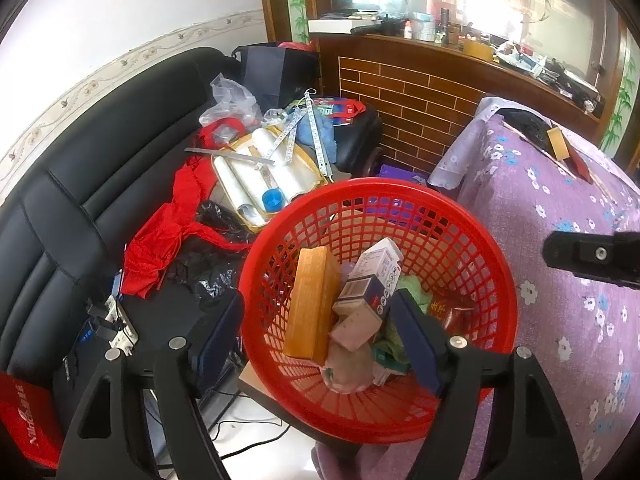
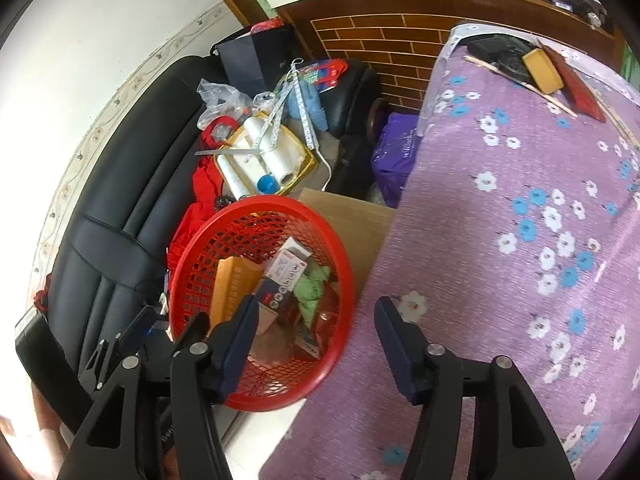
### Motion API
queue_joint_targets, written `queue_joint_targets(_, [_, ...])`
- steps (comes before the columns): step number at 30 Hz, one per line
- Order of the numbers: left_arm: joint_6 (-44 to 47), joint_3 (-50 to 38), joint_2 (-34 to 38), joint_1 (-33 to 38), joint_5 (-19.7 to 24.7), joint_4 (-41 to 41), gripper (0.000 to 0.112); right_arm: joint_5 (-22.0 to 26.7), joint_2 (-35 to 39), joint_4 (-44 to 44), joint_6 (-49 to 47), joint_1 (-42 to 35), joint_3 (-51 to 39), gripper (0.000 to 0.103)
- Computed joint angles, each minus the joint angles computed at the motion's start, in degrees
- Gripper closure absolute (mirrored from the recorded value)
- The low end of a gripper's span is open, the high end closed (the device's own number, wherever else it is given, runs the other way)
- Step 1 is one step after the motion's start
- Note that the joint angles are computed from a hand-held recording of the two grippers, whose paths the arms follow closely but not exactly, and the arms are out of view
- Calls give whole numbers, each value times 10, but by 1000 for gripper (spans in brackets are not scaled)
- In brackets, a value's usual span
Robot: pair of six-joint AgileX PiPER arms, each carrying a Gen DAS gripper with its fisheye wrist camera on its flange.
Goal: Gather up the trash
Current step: 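Open both grippers to drop the boxes into the basket, then move both open grippers back over the table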
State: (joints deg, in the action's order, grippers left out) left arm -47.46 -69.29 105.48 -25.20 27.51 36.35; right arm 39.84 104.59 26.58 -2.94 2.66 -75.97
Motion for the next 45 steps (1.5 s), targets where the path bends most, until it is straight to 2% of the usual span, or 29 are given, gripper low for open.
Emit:
queue_joint_targets(13, [-57,32,-25,-26,18,40,36,-17,-73,54,-68,-45,119,34])
queue_joint_targets(24, [-112,73,-67,-99,48,69,36,-1,-160,98,-155,-115,225,34])
queue_joint_targets(30, [-146,113,-97,-184,60,78,36,39,-219,121,-243,-230,307,34])
queue_joint_targets(32, [-155,111,-90,-220,68,76,36,58,-233,128,-285,-292,334,34])
queue_joint_targets(39, [-135,36,-41,-323,96,60,36,125,-249,133,-401,-498,368,35])
queue_joint_targets(45, [-73,-48,10,-386,98,15,36,174,-222,121,-464,-668,340,35])
